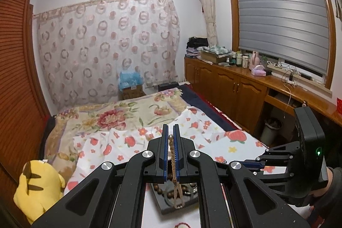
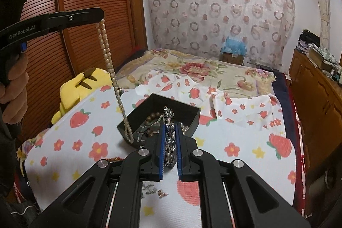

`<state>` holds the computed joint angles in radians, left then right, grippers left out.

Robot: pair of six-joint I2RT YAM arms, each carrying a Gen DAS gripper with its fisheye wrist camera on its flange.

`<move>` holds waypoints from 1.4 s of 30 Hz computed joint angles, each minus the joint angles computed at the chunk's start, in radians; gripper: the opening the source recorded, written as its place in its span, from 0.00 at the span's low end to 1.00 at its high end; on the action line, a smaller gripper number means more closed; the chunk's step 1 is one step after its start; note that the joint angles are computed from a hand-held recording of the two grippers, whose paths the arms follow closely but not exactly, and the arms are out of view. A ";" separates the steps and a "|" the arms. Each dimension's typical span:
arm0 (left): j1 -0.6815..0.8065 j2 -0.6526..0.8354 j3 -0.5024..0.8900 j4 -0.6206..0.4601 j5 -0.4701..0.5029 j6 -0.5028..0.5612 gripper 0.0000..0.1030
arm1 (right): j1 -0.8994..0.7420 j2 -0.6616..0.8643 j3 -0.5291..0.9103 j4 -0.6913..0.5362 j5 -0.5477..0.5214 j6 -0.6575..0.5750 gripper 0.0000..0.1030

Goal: Organize jewelry
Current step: 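Lift the pearl necklace with the left tool while the right tool carries the combs over the box, then open the right tool dropping the combs while the left tool releases the pearls into the box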

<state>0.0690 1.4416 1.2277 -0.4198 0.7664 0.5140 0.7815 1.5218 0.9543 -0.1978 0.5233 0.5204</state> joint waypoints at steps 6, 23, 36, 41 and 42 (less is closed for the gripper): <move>-0.030 0.039 0.042 0.030 -0.022 -0.040 0.04 | -0.051 0.002 0.013 0.021 -0.034 -0.042 0.10; -0.044 0.179 0.059 0.099 -0.068 -0.065 0.04 | -0.152 0.177 0.063 0.137 -0.198 -0.065 0.10; -0.072 0.231 0.047 0.094 -0.092 -0.041 0.04 | -0.172 0.307 0.091 0.159 -0.281 -0.028 0.16; -0.080 0.230 0.037 0.089 -0.094 -0.028 0.04 | -0.161 0.238 0.027 0.181 -0.249 -0.014 0.17; -0.080 0.230 0.033 0.086 -0.095 -0.022 0.04 | -0.160 0.225 0.017 0.180 -0.242 -0.012 0.17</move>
